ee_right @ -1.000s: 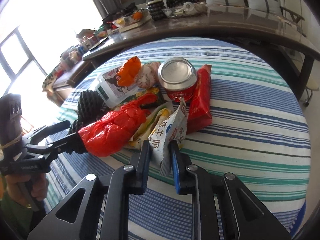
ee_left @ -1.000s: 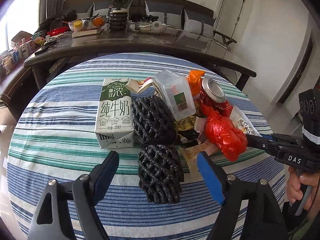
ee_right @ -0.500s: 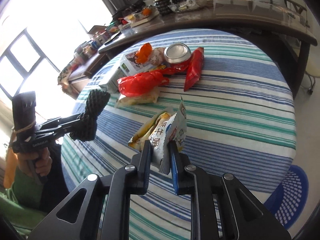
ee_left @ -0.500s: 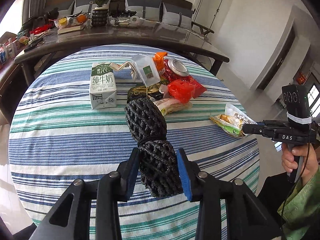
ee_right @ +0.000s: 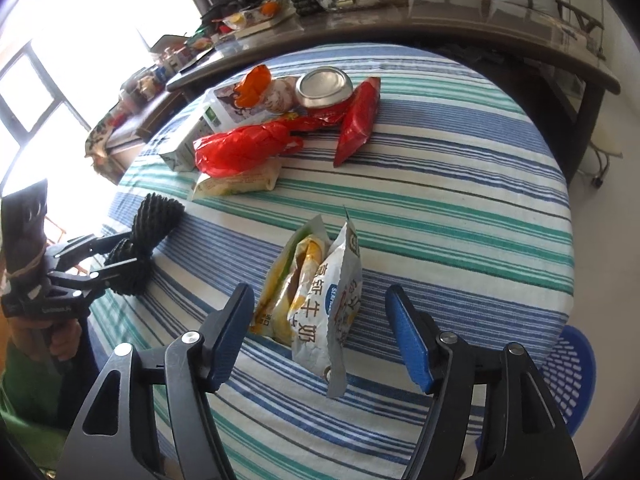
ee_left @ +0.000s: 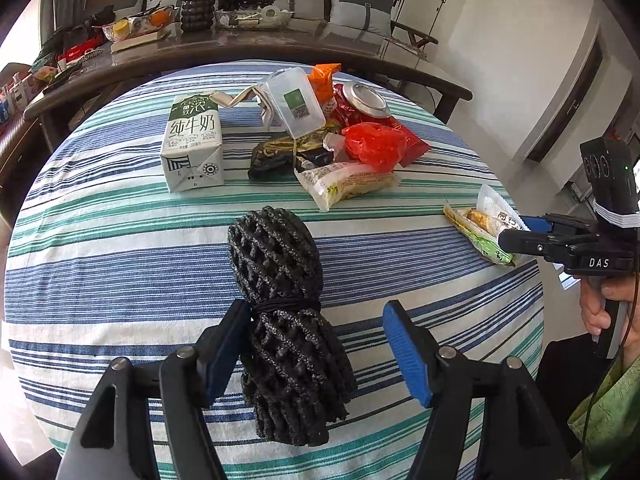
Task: Collect trash
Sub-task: 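Grasp the black mesh nets with the left tool while the right tool grasps a snack wrapper, then carry both items over the blue wastebasket and open both tools to drop them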
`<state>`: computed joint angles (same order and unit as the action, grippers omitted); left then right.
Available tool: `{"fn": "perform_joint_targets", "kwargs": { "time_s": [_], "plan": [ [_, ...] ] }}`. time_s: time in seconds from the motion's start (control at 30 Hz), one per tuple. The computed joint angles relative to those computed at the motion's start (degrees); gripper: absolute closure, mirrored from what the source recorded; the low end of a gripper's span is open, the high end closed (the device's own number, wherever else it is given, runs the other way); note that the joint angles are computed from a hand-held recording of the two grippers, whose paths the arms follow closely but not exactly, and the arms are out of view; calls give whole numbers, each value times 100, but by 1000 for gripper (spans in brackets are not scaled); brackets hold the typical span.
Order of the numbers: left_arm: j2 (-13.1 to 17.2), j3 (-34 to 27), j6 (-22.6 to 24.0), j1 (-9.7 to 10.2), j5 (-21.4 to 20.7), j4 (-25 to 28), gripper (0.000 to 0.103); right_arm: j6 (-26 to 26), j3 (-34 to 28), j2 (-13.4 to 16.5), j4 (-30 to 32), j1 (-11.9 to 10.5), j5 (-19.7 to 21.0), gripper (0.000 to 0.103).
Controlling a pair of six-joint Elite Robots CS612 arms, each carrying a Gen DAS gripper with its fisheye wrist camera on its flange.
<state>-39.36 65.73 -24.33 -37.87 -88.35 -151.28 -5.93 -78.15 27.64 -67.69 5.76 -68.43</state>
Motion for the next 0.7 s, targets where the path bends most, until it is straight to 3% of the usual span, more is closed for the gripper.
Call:
{"fn": "perform_joint_targets", "kwargs": {
  "time_s": [0.03,0.07,0.1,0.13,0.17,0.3,0.5,0.6,0.7],
  "plan": [
    [13,-20,-10,4,2,38,33,-43,56,-33,71,23,-100,39],
    [22,-34,-10,5,12,55,34,-74,92,-55,115,36,-134,66],
    [32,-52,7,5,24,66,38,-67,93,-59,110,44,-169,76],
    [25,-42,39,3,17,45,47,-86,84,-67,96,63,-278,76],
    [30,-61,74,8,-53,69,64,-117,64,-68,66,81,-383,77],
    [-27,31,80,-9,-50,-154,66,-88,-110,-22,-39,49,-331,78],
    [-61,-104,172,-108,-362,-431,66,172,-387,28,-169,-108,-283,78],
    [131,-568,322,-193,-645,-240,66,224,-540,36,-53,-256,-562,78],
    [436,-1206,547,-318,-894,64,66,309,-724,62,216,-443,-1136,78]
  ]
}}
